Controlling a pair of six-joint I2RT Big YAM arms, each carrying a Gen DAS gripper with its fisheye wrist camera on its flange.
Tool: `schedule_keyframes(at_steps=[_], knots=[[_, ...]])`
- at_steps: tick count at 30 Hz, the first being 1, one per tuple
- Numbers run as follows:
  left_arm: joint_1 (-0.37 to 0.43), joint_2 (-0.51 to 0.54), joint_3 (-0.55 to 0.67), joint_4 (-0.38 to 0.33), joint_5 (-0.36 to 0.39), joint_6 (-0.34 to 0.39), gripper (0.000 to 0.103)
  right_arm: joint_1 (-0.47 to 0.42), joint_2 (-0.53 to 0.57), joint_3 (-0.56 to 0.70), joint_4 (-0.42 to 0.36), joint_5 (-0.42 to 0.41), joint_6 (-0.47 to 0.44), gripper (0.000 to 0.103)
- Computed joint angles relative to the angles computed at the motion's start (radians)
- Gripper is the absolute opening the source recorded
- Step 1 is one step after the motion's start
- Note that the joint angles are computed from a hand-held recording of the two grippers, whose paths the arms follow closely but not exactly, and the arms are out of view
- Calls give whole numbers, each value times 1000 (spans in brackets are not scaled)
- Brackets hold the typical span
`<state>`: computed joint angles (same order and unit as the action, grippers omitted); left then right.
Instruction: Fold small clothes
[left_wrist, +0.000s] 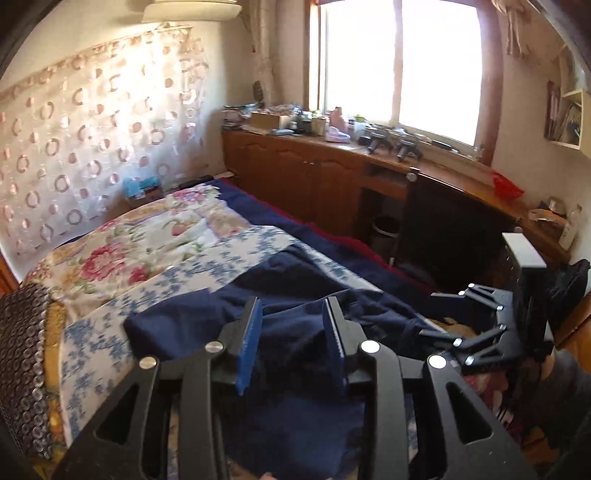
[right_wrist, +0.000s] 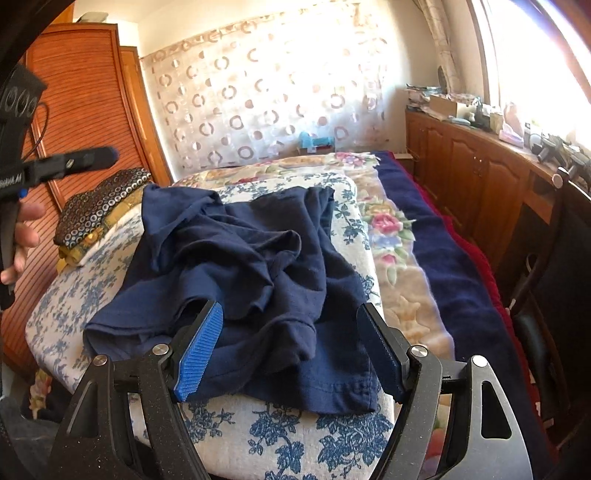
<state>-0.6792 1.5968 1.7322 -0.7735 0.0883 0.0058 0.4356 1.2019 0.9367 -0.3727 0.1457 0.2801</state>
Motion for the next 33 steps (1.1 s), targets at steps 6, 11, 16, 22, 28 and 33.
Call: schedule_keyframes(at_steps=[6,11,16,22,28,33], knots=[[87,-49,-106,23,7,0,36,3,63,87,-19,4,-64,77],[159,-46,-162,42,16,-16,36,6,166,210,-43,-33,-124,77],[212,-31,-189,48,31,-22,36,16,296,360,-88,-100,-150,75],[240,-22,-200,42,33,14,37,26,467,579,-213,-166,-177,62],[261,-17,-200,29,77,30,37,17,626,784,-351,-276,-135,52],[276,-3,-193,21,106,24,37,16,737,941,-469,-345,-145,9]])
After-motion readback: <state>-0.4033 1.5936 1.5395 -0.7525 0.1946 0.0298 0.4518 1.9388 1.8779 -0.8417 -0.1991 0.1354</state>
